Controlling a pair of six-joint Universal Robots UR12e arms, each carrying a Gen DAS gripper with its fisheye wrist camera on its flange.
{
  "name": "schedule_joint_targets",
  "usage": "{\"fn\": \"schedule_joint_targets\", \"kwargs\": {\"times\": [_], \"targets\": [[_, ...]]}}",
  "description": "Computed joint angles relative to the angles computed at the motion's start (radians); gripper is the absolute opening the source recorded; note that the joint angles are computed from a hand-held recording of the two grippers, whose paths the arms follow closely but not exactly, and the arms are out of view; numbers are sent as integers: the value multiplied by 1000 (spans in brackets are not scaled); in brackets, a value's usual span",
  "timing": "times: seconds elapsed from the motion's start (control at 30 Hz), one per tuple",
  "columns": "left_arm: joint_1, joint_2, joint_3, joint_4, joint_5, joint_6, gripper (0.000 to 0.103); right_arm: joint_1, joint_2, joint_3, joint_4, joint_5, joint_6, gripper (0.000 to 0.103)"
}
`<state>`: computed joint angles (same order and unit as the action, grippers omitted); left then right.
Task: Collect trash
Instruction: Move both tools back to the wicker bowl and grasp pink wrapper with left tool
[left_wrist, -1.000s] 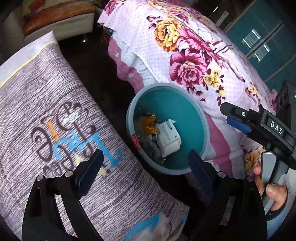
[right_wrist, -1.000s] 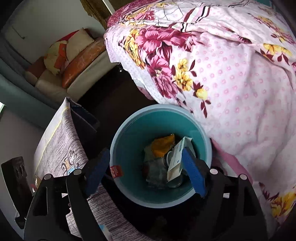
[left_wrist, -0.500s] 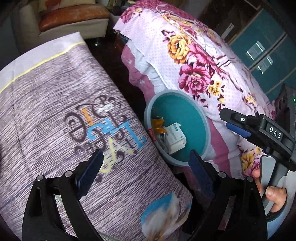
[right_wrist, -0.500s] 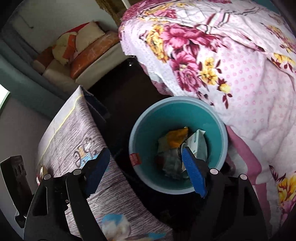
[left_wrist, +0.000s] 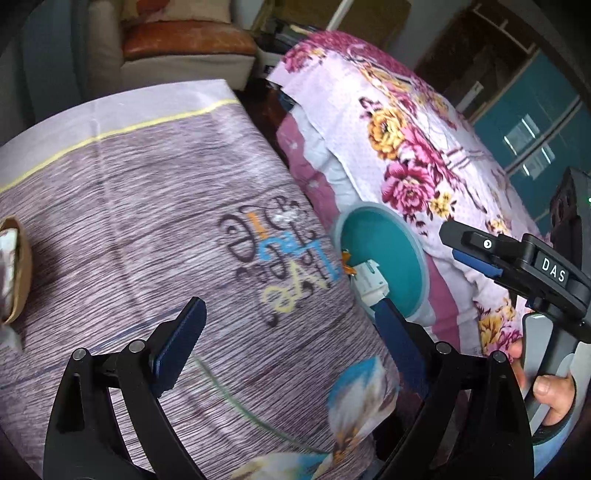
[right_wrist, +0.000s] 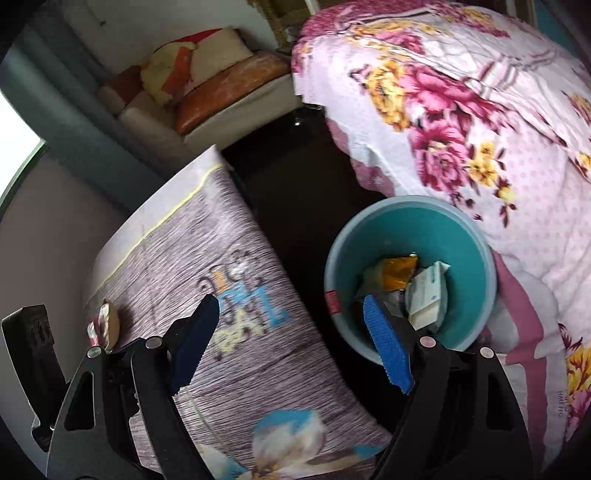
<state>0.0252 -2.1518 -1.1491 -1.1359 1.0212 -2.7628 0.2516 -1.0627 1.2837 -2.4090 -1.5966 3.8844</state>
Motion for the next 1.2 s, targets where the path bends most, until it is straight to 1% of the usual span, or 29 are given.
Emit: {"fn": "schedule_joint_targets", "kwargs": {"times": [0.33,0.37,0.53,0.63,0.67,0.73,0.77,0.87,0.97,1.03,1.13,1.17,1.2], "targets": [[65,18,-36,43,-11,-58,93,51,79,-152,87,21,-70,77],[74,20,-40,47,-11,-65,93,58,95,-181,105,31,-81,77],[111,21,-48,75,9,-105,93,77,138,-255,151,52,-110,77],[142,17,-47,98,31,-139,93,90,178,-321,185,85,-129,77],[151,15,-46,103,39,-152,93,91,183,-328,188,89,-133,77],[169,6,-35,111,58,-182,93,100,215,-382,222,107,-154,77],[175,3,-31,117,68,-196,93,101,222,-392,229,110,-158,77],[193,-18,-2,130,116,-248,93,112,267,-468,279,129,-183,77],[202,-40,30,140,162,-280,93,119,313,-545,325,147,-202,77],[205,-58,60,121,178,-291,93,122,346,-600,357,165,-210,77],[208,-94,121,77,170,-304,93,124,415,-718,425,206,-226,77],[205,-108,145,68,176,-299,93,123,421,-728,431,212,-226,77],[201,-120,163,62,185,-294,93,123,440,-759,445,223,-221,77]]}}
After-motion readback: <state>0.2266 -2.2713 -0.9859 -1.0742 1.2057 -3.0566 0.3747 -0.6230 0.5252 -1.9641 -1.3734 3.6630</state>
